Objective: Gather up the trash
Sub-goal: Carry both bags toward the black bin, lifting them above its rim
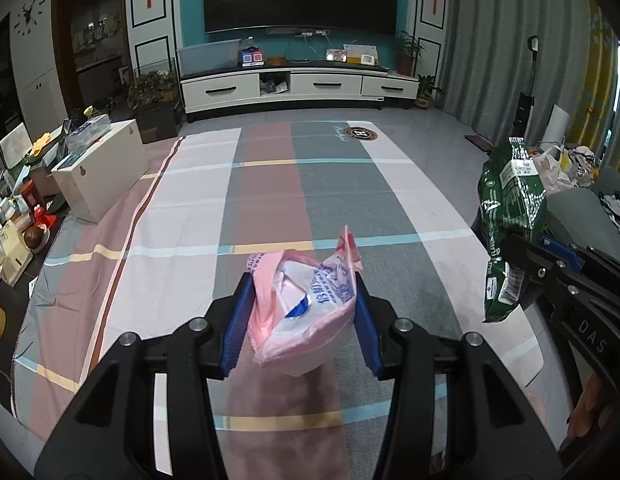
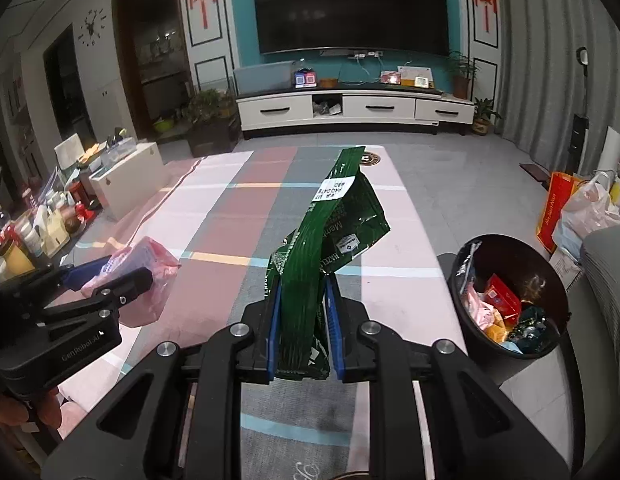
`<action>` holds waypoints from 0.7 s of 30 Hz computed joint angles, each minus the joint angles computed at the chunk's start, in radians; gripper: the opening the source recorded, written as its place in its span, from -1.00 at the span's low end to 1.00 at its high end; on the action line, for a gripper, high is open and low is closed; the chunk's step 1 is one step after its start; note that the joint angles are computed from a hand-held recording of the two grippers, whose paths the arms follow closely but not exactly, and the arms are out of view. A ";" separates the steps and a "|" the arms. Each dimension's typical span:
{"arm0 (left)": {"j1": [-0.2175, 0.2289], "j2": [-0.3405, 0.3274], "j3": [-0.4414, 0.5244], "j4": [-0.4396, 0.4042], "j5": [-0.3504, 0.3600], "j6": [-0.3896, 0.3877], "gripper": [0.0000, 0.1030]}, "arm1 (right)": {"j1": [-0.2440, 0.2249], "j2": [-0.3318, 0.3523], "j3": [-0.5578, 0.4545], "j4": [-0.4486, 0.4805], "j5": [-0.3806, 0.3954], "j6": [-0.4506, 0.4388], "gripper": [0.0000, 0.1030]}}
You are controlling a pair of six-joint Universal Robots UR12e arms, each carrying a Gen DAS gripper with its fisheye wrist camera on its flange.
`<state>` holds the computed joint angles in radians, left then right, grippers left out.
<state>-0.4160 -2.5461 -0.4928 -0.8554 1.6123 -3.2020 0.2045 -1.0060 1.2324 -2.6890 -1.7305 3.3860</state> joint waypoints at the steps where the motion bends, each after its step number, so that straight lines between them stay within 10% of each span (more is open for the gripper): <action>1: -0.001 0.000 0.000 0.000 0.000 0.003 -0.06 | -0.001 -0.004 0.006 -0.006 -0.002 0.003 -0.58; 21: -0.042 -0.085 0.178 -0.075 -0.004 0.094 -0.06 | -0.036 -0.068 0.114 -0.097 -0.025 0.077 -0.58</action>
<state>-0.4583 -2.6306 -0.3150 -0.9300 1.6088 -3.1075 0.1685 -1.0739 1.3469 -2.7860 -1.7554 3.4632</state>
